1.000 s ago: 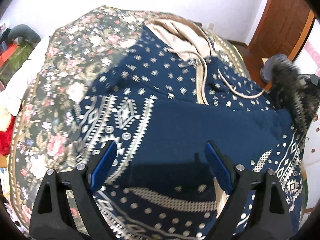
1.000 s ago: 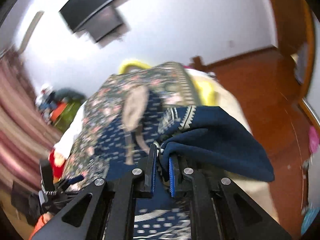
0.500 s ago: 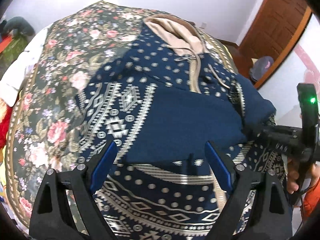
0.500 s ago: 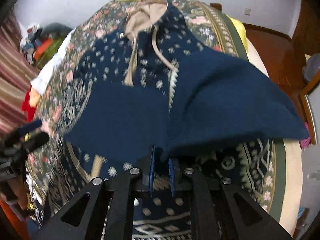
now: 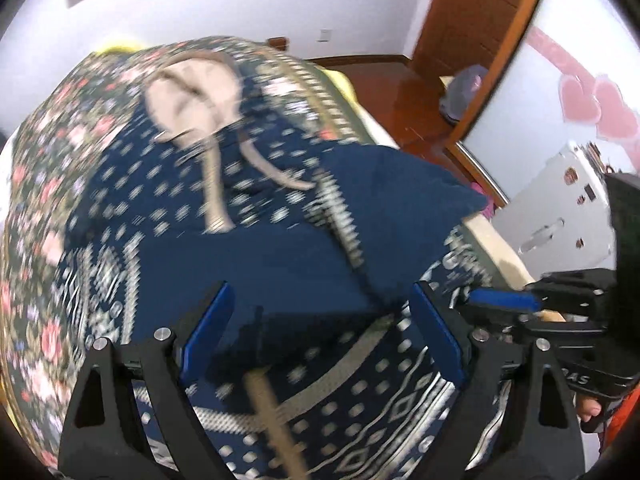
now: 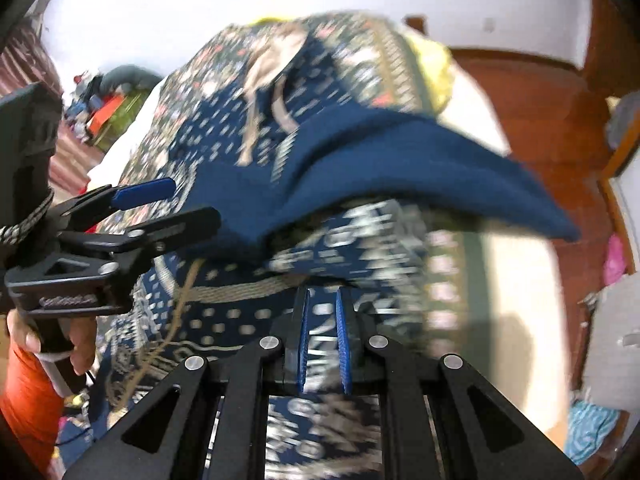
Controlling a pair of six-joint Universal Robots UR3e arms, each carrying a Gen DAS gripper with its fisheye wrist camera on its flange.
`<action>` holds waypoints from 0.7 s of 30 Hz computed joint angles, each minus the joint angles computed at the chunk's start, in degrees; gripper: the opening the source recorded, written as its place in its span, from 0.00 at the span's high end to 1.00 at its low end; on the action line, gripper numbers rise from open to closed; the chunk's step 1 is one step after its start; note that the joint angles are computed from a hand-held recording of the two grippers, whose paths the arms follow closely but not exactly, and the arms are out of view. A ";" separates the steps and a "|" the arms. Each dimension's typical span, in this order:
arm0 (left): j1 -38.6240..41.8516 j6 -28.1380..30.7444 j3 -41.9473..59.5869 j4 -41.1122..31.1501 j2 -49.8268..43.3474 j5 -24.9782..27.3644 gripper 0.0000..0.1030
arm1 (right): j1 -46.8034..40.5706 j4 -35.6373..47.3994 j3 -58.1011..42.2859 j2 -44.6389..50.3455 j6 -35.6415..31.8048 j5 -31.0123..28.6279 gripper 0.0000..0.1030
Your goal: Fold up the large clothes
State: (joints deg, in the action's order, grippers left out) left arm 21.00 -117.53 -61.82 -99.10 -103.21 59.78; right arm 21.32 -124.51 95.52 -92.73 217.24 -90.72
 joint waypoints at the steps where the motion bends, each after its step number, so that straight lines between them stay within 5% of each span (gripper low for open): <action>1: -1.76 -0.59 -0.44 1.24 0.30 0.40 0.13 | -0.45 1.04 1.38 -2.30 0.19 -1.63 0.91; 6: -11.78 -4.95 -0.64 7.89 -0.42 3.14 0.13 | -6.41 7.22 10.05 -15.62 0.56 -5.82 0.91; 11: -22.66 -8.52 1.38 11.03 -4.35 7.38 0.13 | -14.80 11.95 18.97 -29.35 -0.88 -3.12 0.91; 15: -32.45 -10.46 -5.37 24.01 -5.27 14.53 0.13 | -20.69 15.25 23.90 -37.47 -3.15 -0.33 0.91; 21: -41.62 -8.19 -16.93 44.86 -6.93 26.06 0.41 | -24.46 16.07 28.75 -42.08 -4.10 2.04 0.91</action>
